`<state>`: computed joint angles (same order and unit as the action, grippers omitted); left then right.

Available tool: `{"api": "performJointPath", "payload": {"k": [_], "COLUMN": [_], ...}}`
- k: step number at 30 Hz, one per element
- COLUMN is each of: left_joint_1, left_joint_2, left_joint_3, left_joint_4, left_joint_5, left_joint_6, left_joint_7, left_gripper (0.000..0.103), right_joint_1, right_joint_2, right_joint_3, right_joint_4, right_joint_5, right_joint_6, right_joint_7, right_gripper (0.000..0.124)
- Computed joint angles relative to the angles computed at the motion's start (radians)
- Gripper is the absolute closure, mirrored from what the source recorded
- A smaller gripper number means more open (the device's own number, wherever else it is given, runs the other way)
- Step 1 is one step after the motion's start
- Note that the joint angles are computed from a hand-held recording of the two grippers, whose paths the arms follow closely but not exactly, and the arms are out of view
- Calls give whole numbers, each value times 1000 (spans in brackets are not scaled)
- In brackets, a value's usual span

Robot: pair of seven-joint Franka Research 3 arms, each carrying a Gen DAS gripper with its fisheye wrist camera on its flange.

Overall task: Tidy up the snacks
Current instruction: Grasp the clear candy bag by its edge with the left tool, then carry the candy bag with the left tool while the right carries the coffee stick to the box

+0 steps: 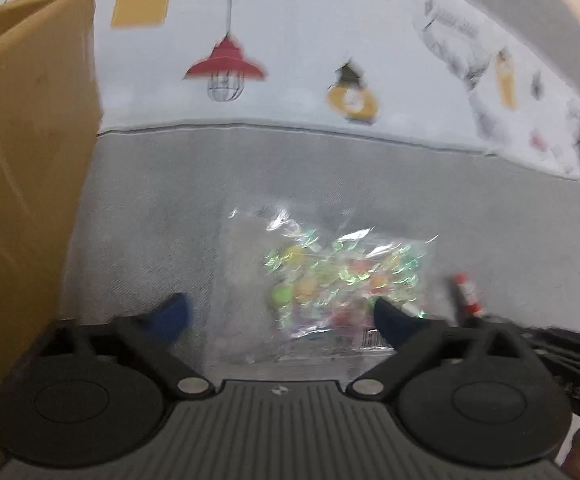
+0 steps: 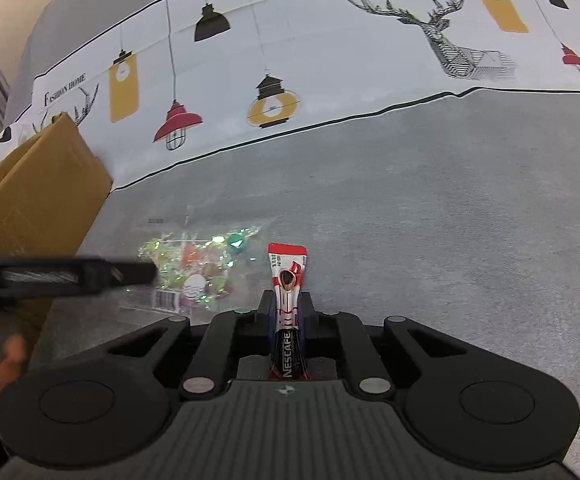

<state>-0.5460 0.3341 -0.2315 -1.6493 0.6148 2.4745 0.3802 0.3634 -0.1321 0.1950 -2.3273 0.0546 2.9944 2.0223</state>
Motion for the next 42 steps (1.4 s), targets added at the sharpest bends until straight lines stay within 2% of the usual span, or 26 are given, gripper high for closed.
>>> {"api": "performJointPath", "payload": {"k": [1,3,5,6,7,9,11,17,19,21,22,23,24,25,26,27,30,32,34,37,40,42], "left_joint_1": [-6,-13,-57,-68,-67,-44,-18,10,15,39,93,155,181,176,136,79,46,30,25,5,-15,-26], "left_joint_2": [9,20,25,21,11,-19,-51,-81,-101,-111,-105,-77,-54,-47,-36,-26,-6,-5,-4,-21,-53,-92], "left_joint_3": [-3,-13,7,15,20,21,17,23,35,37,3,-66,-106,-111,-82,-30,11,28,17,15,10,9], "left_joint_4": [14,21,36,32,17,-27,-74,-114,-142,-170,-199,-205,-201,-190,-151,-123,-121,-109,-82,-53,-40,-60], "left_joint_5": [6,17,87,115,128,119,99,133,172,183,127,0,-96,-123,-80,-44,-60,-43,-39,-22,0,33], "left_joint_6": [-15,12,-22,-30,-17,35,96,215,291,412,527,604,625,591,501,447,477,481,442,376,308,279], "left_joint_7": [16,67,39,20,-7,-66,-115,-241,-317,-365,-322,-248,-196,-168,-169,-175,-201,-168,-91,-19,8,-6], "left_gripper": [1,2,17,21,31,60,75,84,86,86,90,92,92,92,91,91,91,95,101,102,103,103], "right_joint_1": [8,45,16,12,16,29,32,17,16,5,5,16,24,28,26,24,30,36,34,26,11,-27], "right_joint_2": [4,16,22,24,23,19,15,3,0,-4,-3,-3,-2,-1,0,0,0,-2,-3,-9,-37,-69], "right_joint_3": [-5,-28,-2,-1,-6,-20,-22,-11,-11,-5,-5,-14,-19,-22,-20,-18,-22,-27,-26,-20,-7,29], "right_joint_4": [2,12,22,25,24,16,10,-7,-12,-16,-15,-17,-18,-17,-16,-16,-18,-18,-16,-9,-19,-35], "right_joint_5": [15,95,28,18,30,78,97,77,80,63,64,86,102,110,108,107,127,145,150,132,110,73], "right_joint_6": [1,3,-8,-12,-11,-1,3,13,16,14,14,18,21,20,21,23,28,26,23,30,64,75], "right_joint_7": [-12,-82,-22,-10,-11,-25,-33,-6,-4,13,14,-2,-19,-32,-37,-36,-48,-67,-74,-81,-71,-15], "right_gripper": [112,112,113,114,114,114,114,114,114,114,114,114,114,114,114,114,114,114,114,114,114,114]}}
